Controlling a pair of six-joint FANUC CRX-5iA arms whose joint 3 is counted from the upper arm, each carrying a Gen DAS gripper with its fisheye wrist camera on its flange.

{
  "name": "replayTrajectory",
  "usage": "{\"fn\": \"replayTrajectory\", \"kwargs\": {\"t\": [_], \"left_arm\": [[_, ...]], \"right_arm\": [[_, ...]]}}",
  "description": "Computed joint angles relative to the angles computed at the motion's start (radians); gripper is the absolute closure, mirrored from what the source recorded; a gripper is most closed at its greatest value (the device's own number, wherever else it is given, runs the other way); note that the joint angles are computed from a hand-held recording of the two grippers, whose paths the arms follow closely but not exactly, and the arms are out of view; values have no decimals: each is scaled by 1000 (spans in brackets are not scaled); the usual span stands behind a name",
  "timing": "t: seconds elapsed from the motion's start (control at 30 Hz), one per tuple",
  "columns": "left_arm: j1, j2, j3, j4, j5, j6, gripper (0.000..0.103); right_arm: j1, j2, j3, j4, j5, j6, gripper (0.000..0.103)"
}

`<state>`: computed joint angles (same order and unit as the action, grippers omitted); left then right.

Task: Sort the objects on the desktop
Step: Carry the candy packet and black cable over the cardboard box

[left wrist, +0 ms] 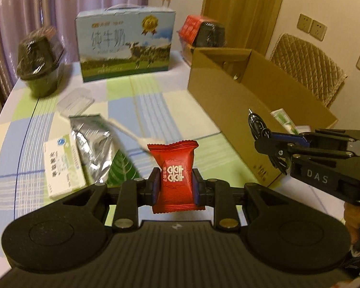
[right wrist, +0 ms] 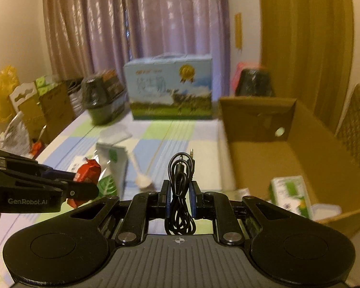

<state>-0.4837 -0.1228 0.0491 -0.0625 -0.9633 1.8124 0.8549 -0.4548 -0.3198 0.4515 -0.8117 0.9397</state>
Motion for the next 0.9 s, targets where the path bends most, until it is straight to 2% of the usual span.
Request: {"fn": "replayTrajectory", "kwargs": {"t": [0.2,0.43,0.7,0.9], "left_arm": [[-32,46,57,8,35,6,81],[-79,126,144,12,66,28,81],[-123,230,243,30,85,20,81],[-149,303,304,56,120,-24,81]], "right_arm": [[-60,-27,-36,97,42,-62,91],[-149,-45,-63,144,57,-106,91],[-258,-34,-41,108,68,-97,91],[-320,-22,-13,35,53,-59,91]]}}
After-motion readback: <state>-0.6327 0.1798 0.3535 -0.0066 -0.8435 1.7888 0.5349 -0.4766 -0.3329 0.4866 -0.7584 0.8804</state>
